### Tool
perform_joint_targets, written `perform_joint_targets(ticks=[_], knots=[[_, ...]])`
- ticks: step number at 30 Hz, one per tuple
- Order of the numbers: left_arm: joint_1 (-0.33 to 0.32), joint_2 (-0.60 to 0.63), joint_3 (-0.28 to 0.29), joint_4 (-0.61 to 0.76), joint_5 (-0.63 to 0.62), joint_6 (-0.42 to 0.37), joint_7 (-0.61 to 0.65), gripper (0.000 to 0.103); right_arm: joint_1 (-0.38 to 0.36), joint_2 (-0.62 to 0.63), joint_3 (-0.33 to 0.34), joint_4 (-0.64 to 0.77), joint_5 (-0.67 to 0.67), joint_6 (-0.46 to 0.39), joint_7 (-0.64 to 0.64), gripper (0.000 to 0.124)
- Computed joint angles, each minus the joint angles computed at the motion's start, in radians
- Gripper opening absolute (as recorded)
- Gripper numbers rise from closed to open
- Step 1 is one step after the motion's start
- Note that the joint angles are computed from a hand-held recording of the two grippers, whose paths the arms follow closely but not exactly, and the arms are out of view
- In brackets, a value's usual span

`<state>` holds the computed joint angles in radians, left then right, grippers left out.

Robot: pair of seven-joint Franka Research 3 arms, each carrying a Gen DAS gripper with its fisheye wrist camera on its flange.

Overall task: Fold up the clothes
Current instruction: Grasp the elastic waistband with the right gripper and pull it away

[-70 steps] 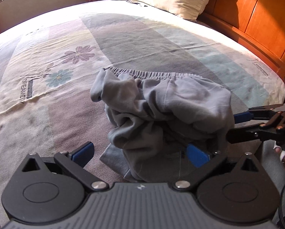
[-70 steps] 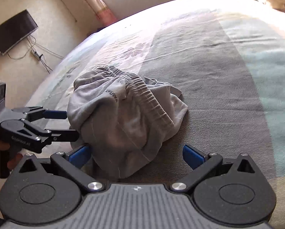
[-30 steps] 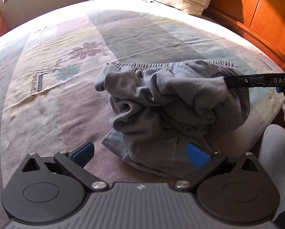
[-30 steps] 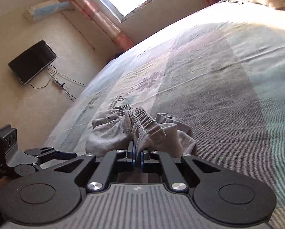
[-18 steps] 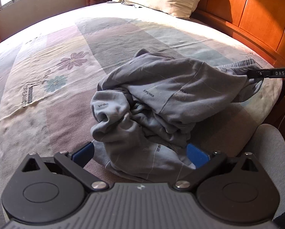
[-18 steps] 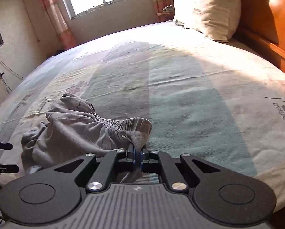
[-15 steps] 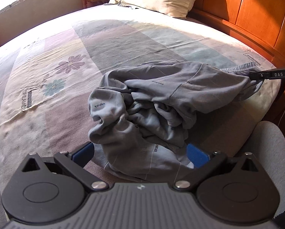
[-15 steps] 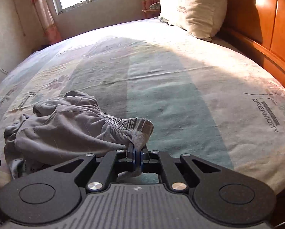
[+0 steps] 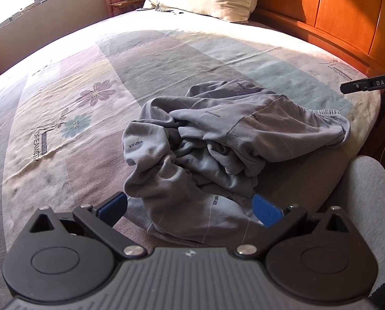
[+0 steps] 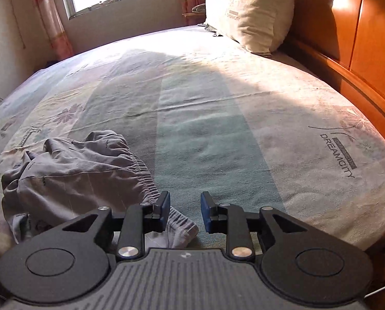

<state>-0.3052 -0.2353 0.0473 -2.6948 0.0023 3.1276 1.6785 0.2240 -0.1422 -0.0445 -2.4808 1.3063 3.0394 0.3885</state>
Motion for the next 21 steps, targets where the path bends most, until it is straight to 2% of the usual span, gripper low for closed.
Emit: perform_joint_targets(ticks=[2, 6, 11, 16, 19, 21], knots=[[-0.027, -0.001, 0.022, 0.001, -0.016, 0.002, 0.020, 0.102, 0.008, 0.034, 0.002, 0.041, 0.016, -0.043, -0.023, 0.030], [-0.006, 0.003, 0.003, 0.002, -0.008, 0.010, 0.011, 0.102, -0.009, 0.141, 0.025, 0.162, 0.043, -0.139, -0.061, 0.034], [-0.009, 0.008, 0.011, 0.000, -0.016, 0.032, -0.020, 0.102, -0.054, 0.318, 0.072, 0.371, -0.019, -0.226, 0.024, 0.034], [0.005, 0.013, 0.013, 0.000, -0.001, 0.051, -0.068, 0.102, -0.074, 0.509, 0.108, 0.575, -0.186, -0.230, 0.174, 0.034], [0.025, 0.018, 0.008, 0.001, 0.020, 0.051, -0.093, 0.102, -0.093, 0.566, 0.133, 0.621, -0.253, -0.244, 0.208, 0.034], [0.056, 0.026, -0.015, 0.005, 0.044, 0.050, -0.114, 0.102, -0.107, 0.578, 0.160, 0.616, -0.278, -0.225, 0.190, 0.035]])
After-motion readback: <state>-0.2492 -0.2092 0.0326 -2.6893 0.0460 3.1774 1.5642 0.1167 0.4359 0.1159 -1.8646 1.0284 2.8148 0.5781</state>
